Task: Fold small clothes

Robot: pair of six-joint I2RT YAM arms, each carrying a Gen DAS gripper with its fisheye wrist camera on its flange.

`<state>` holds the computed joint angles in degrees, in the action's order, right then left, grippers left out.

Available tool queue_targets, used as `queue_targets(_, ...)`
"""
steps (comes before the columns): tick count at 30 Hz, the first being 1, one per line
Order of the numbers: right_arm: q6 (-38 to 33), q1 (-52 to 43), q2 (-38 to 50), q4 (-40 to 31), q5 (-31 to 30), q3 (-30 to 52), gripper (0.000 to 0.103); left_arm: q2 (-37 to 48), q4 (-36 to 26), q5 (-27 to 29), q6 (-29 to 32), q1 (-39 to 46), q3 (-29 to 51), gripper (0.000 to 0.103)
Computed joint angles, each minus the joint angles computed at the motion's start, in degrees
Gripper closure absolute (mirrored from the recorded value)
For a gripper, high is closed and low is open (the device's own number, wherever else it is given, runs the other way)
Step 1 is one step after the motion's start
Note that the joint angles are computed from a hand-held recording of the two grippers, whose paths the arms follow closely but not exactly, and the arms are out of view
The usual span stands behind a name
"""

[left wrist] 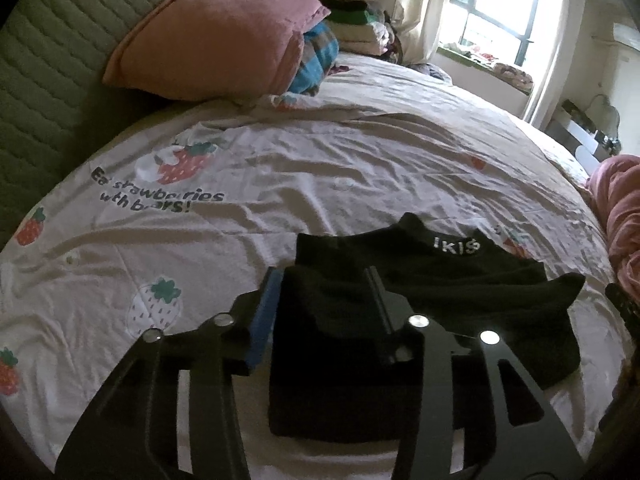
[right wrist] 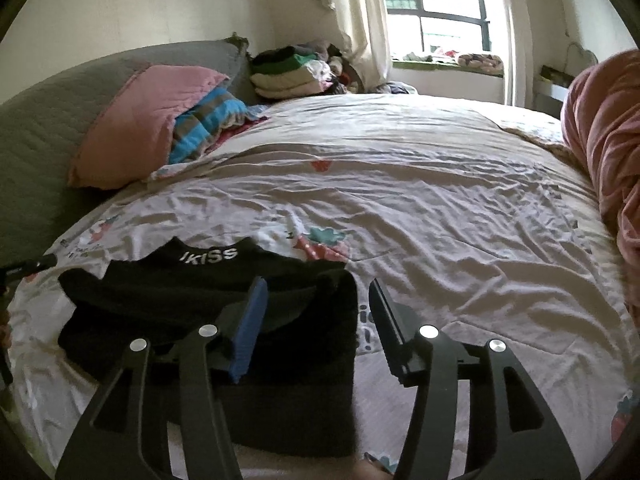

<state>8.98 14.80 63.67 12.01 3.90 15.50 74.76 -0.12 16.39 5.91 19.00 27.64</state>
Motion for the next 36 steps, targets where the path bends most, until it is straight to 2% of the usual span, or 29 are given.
queue_targets(2, -0.2, 1.8, -2.7, -1.3, 1.0, -1.0, 0.051, -2.1, -0.4, 0.3, -0.1, -0.3, -1.0, 0.050)
queue_targets(6, 0.3, 4.8, -6.0, -3.4, 2.1, -2.3, 0.051, -5.8, -0.9, 0.1, -0.1, -1.1, -3.1, 0.043)
queue_targets(15, 2.0, 12.3, -5.2, -3.7, 4.7, -4.0, 0.052, -10.3, -3.2, 1.0, 0.5, -3.7, -7.1, 0.040)
queue_targets(17, 2.5, 14.1, -4.1, -3.0, 4.9, -4.3, 0.054, -10.1, -2.9, 0.3, 1.0, -4.7, -8.1, 0.046)
queue_targets(19, 2.5, 15.5, -1.5, -1.8, 4.6, -4.1, 0.064, -8.5, -2.0, -0.3, 1.7, -5.7, -9.0, 0.072)
queue_targets(21, 2.6, 17.5, 1.8, -0.1, 4.9, -4.0, 0.076, -5.6, -0.8, -1.0, 2.2, -6.5, -9.5, 0.091)
queue_targets(22, 2.8, 18.3, 3.5, 0.7, 5.1, -3.9, 0.078, -4.0, 0.6, -1.8, 2.3, -7.2, -10.1, 0.095)
queue_targets(26, 3.1, 19.9, 11.9, 4.1, 6.9, -2.6, 0.082, 2.3, 7.2, -5.7, 2.5, -9.2, -12.0, 0.095)
queue_targets(30, 3.2, 17.8, 22.0, 5.7, 7.2, 1.4, 0.083, 8.9, 12.0, -7.6, 2.6, -9.1, -11.0, 0.095)
queue_targets(36, 1.5, 13.8, 33.6, 8.2, 5.2, 8.0, 0.083, 13.0, 14.3, -9.4, 2.0, -9.9, -8.4, 0.094)
